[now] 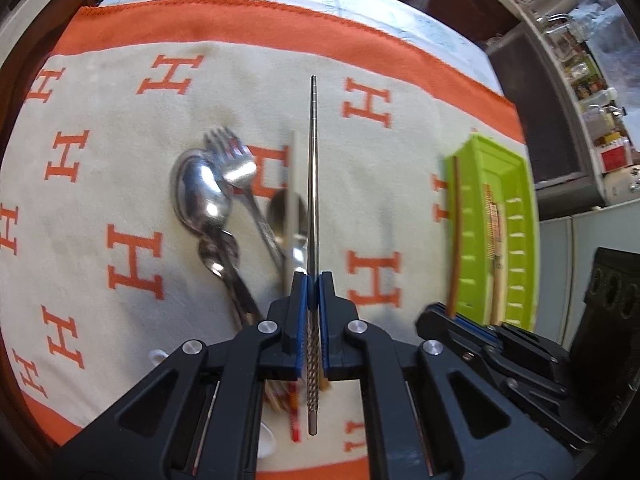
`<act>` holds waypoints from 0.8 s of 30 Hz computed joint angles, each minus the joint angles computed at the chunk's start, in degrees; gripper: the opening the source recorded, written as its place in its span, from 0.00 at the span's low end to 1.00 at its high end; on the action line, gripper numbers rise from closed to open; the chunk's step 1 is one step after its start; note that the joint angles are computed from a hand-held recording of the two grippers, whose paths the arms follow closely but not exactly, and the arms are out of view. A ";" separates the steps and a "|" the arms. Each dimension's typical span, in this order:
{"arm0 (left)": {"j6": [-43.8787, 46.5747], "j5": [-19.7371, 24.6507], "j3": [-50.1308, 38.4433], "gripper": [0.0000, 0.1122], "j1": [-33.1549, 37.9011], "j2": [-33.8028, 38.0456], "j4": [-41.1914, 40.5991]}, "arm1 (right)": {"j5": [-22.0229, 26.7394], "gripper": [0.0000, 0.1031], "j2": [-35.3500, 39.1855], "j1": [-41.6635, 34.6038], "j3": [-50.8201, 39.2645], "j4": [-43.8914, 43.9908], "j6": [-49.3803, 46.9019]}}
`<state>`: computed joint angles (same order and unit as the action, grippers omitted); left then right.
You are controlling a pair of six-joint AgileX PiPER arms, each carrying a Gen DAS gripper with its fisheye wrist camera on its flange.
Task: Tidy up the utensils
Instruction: 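Carry both chopsticks into the green tray and open both tools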
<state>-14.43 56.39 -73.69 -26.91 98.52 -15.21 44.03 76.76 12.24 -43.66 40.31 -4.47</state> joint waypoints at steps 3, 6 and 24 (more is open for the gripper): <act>0.21 1.25 -1.07 0.03 -1.48 -1.58 -1.45 | 0.66 0.06 -1.56 -0.25 -0.04 -0.42 0.72; -0.82 2.62 -2.90 0.03 -4.20 -3.03 -2.46 | 2.02 0.06 -3.44 -1.41 0.22 0.62 0.28; -10.86 0.37 -17.36 0.02 -22.86 9.84 -5.20 | 15.19 0.06 -18.49 -19.17 -0.31 -22.63 7.78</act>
